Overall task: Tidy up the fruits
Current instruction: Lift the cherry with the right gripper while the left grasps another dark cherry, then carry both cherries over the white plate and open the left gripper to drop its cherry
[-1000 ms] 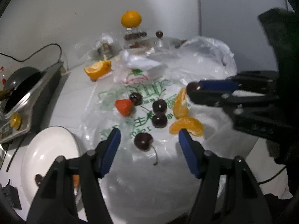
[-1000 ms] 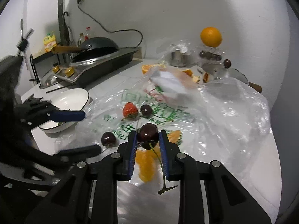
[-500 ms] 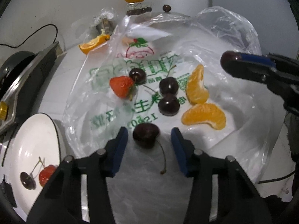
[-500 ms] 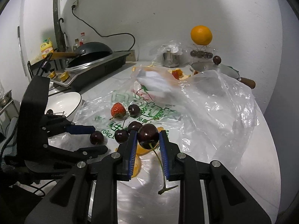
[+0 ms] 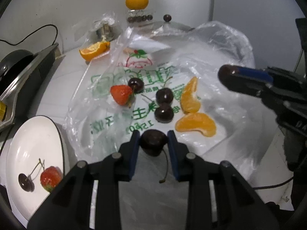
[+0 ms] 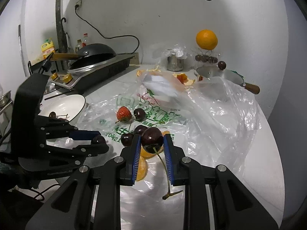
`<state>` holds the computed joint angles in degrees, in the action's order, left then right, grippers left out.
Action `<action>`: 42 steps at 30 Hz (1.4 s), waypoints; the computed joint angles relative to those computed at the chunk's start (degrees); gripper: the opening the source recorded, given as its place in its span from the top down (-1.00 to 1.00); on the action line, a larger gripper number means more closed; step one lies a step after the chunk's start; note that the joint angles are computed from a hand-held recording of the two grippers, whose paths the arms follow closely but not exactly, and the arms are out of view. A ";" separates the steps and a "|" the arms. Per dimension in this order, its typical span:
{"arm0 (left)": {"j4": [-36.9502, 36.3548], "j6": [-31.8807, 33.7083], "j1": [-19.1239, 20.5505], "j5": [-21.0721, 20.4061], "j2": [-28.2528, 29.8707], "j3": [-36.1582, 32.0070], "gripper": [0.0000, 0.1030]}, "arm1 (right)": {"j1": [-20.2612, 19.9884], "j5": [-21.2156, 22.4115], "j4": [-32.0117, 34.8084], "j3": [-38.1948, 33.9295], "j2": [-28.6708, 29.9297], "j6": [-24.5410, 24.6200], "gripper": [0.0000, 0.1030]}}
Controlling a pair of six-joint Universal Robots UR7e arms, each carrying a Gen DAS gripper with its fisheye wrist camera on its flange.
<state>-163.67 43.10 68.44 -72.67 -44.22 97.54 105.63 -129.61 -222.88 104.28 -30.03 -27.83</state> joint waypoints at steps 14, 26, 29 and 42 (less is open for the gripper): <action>-1.01 -0.97 1.14 -5.85 -7.12 3.02 0.42 | 3.60 -3.99 4.51 -5.33 2.96 -0.80 0.51; -0.96 -1.33 4.50 -7.38 -10.55 2.68 0.42 | 5.65 -5.11 9.33 -11.10 6.22 -1.41 0.51; -1.17 -1.49 5.33 -7.32 -10.85 2.32 0.42 | 6.04 -5.20 10.80 -12.62 7.05 -1.48 0.51; -1.73 -1.55 9.08 -5.78 -11.65 -0.04 0.42 | 7.20 -4.16 18.03 -19.75 10.88 -1.83 0.51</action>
